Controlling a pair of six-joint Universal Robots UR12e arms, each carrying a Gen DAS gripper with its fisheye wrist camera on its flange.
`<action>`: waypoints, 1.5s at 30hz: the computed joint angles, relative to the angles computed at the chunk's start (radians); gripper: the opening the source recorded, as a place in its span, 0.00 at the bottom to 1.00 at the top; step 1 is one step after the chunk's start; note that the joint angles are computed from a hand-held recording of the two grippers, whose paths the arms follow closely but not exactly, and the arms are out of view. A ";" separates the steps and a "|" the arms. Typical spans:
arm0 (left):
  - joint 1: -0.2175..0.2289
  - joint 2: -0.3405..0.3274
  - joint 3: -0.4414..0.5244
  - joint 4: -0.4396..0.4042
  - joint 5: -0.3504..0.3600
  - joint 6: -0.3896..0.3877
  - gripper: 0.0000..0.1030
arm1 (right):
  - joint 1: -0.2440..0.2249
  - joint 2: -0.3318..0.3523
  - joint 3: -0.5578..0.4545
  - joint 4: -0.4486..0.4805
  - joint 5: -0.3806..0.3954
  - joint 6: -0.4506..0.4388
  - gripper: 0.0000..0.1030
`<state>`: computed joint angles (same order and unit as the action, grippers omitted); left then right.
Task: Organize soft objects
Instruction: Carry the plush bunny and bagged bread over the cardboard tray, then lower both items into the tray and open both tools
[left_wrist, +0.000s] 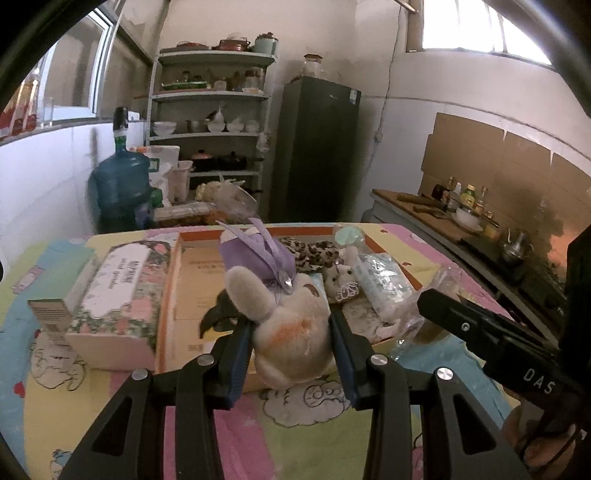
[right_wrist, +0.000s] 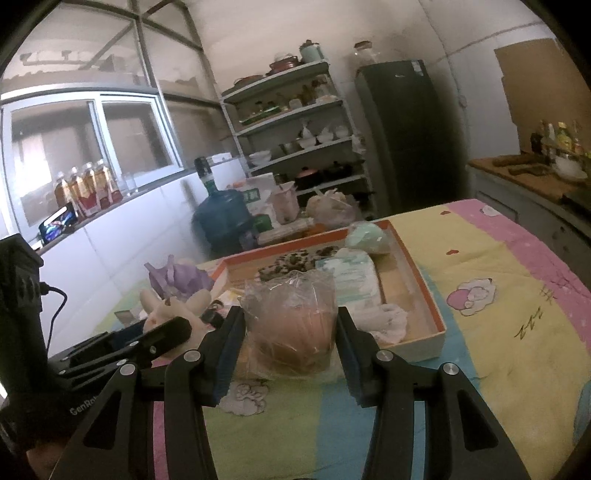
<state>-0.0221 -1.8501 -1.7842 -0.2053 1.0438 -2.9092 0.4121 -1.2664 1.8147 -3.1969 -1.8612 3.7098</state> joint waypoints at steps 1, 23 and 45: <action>-0.002 -0.006 0.007 -0.006 -0.004 -0.003 0.41 | -0.003 0.000 0.001 0.000 0.002 0.001 0.49; -0.017 -0.087 0.104 -0.142 -0.028 -0.026 0.44 | -0.033 0.022 -0.022 0.006 0.052 -0.011 0.49; 0.044 -0.053 0.044 0.074 0.026 -0.103 0.74 | -0.053 0.072 -0.124 0.128 0.170 -0.069 0.51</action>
